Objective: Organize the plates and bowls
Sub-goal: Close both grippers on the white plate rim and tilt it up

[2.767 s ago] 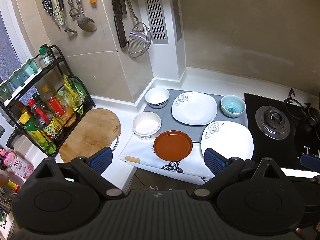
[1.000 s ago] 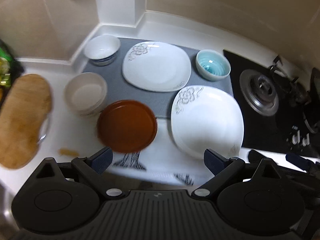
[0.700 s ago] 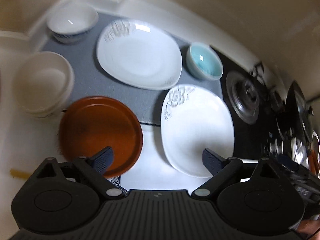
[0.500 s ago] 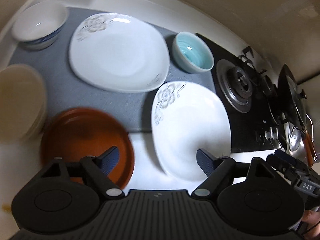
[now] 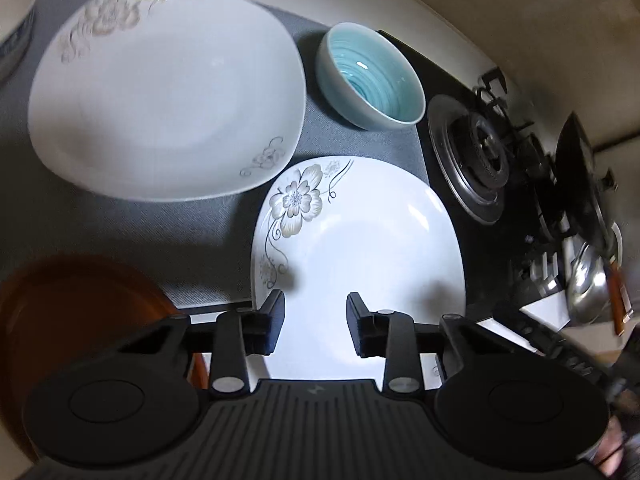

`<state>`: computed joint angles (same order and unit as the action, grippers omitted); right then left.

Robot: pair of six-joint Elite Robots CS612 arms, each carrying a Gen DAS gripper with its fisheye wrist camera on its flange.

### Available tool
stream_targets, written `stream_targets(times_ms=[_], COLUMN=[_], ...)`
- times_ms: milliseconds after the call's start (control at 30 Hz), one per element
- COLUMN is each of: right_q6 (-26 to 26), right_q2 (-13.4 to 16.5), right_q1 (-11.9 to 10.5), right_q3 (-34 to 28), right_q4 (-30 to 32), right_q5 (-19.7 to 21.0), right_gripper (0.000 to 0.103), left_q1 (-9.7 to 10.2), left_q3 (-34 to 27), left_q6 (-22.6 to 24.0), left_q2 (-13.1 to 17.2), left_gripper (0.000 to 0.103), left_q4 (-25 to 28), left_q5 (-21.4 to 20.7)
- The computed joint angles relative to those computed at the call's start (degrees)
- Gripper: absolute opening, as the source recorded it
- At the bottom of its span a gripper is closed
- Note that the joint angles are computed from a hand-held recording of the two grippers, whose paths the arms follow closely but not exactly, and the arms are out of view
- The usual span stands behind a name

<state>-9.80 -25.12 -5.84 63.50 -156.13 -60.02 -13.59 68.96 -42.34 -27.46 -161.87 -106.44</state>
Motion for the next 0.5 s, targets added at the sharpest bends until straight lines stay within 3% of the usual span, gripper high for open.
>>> stream_targets(times_ms=[67,200,333,500], right_q6=[0.6,2.2,4.9,4.7], right_q2=[0.5,0.9,1.0,1.8], right_q1=[-0.3,-1.2,-1.5,-1.3], right_q3=[-0.3,-0.2,0.0,-1.6], right_q4=[0.2,1.3,1.5,5.2], right_q5=[0.8,6.5,9.1,7.7], right_gripper=[0.039,0.039,0.04,0.042], left_q1=[0.54,1.18,1.66,1.2], left_q3=[-0.7,-0.8,0.4,-2.1], left_q6=[-0.7,-2.0,-3.3,-1.0], left_q2=[0.8,1.2,0.3,0.7], left_gripper=[0.035,0.031,0.031,0.032], left_q4=[-0.2,-0.1,-2.0,6.2], left_q5=[-2.5,-3.3,-2.6,0.5])
